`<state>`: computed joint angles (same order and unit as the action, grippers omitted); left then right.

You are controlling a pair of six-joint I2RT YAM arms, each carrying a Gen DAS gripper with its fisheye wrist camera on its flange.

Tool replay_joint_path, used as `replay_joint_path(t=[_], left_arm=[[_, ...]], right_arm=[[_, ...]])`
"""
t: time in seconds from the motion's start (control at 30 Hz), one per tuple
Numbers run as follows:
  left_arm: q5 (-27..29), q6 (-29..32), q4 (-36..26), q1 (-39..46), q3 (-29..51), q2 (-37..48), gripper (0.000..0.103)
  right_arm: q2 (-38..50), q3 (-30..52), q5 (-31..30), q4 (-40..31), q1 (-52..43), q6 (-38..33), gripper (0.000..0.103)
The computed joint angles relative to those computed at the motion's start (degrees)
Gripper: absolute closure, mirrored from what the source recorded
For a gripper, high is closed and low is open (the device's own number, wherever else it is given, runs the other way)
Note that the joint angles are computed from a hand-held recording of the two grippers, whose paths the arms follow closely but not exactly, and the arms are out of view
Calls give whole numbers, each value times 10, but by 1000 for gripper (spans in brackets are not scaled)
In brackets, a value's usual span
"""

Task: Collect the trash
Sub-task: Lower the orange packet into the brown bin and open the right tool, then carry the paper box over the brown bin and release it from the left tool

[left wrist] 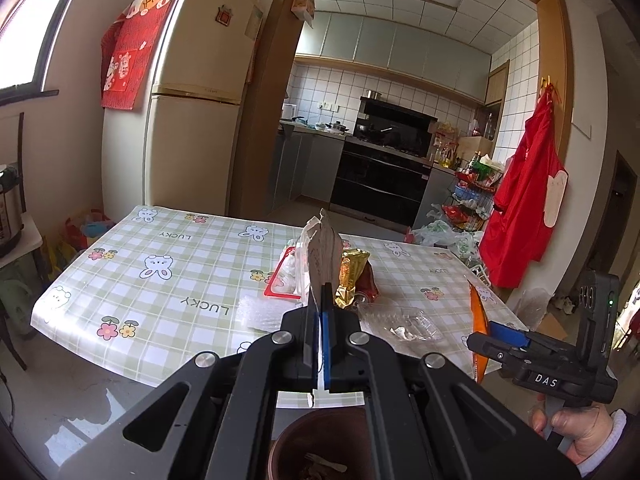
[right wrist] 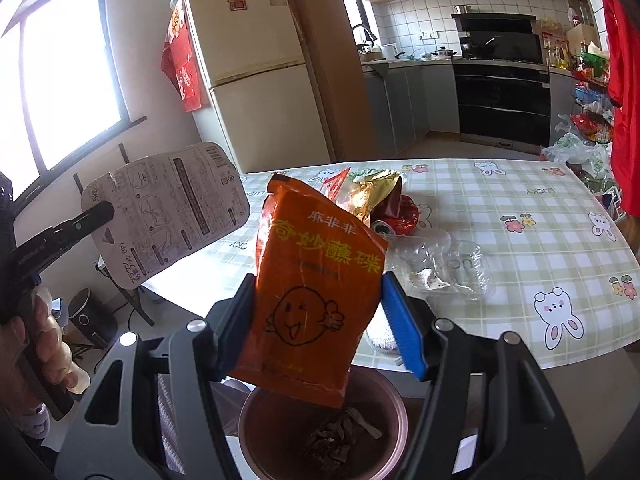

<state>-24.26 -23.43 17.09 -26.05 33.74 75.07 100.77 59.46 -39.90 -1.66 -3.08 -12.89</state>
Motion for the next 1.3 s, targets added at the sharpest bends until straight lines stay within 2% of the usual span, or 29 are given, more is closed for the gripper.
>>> replay_joint_path(t=[0.2, 0.67, 0.87, 1.3], left_arm=[[-3, 0, -4, -5, -4, -7, 101], [24, -1, 15, 14, 2, 31, 101], [31, 0, 14, 18, 4, 32, 101], [29, 1, 14, 16, -5, 20, 101]], right_arm=[[-11, -8, -8, -13, -4, -18, 36], [30, 21, 1, -60, 23, -46, 33], [30, 20, 5, -61, 30, -50, 27], [12, 5, 6, -53, 38, -62, 25]])
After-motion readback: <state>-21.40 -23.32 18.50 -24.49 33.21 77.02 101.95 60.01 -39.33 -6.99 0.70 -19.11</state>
